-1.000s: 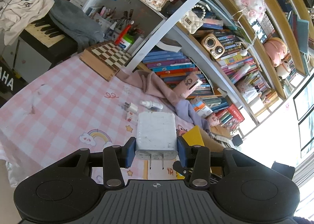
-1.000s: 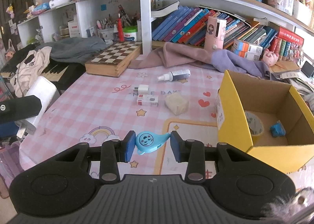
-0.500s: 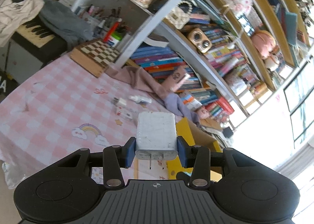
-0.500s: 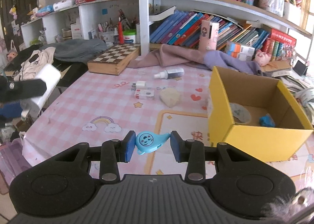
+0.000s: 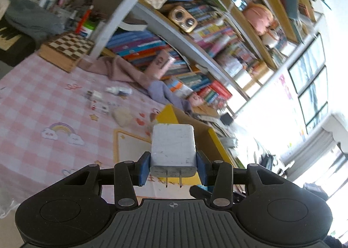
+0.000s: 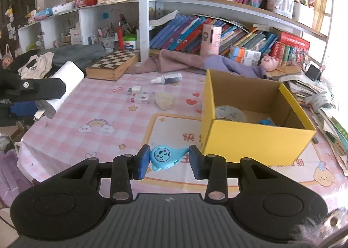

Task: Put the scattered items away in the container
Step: 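Carry the charger and blue clip over the yellow box with both tools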

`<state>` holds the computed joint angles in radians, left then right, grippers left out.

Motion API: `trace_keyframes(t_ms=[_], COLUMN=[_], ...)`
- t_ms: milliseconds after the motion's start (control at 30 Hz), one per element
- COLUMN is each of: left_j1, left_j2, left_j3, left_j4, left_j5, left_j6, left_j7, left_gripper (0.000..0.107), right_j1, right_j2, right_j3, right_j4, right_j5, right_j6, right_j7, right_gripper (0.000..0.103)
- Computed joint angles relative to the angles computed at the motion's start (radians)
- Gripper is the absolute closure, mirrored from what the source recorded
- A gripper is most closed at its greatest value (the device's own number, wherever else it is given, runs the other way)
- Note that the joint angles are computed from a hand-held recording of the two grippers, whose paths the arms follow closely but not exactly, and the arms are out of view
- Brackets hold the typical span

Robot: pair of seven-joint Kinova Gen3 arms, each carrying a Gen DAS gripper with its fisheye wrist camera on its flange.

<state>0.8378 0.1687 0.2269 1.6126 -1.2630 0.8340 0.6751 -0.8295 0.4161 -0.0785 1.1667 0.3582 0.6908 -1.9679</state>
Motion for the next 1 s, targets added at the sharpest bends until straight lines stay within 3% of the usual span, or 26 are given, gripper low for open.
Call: trace_keyframes(t_ms=[600,1000], left_j1=[0.017,-0.004], left_j2=[0.050,0.142], left_j3=[-0.037,-0.099], left_j4=[-0.033,-0.154], left_j5=[0.006,0.210], left_j6=[-0.170,-0.343], left_j7=[0.002,-0.246], left_gripper=[0.065,0.065], right_j1=[0.059,0.124], right_j2=[-0.099,-0.123], right_j3=[-0.005,-0.011], right_j4=[0.146,0.189], right_j5=[0.058,0.046], right_j6=[-0.012,0.016], right_j7=[-0.072,-0.104], right_gripper=[0.067,0.067])
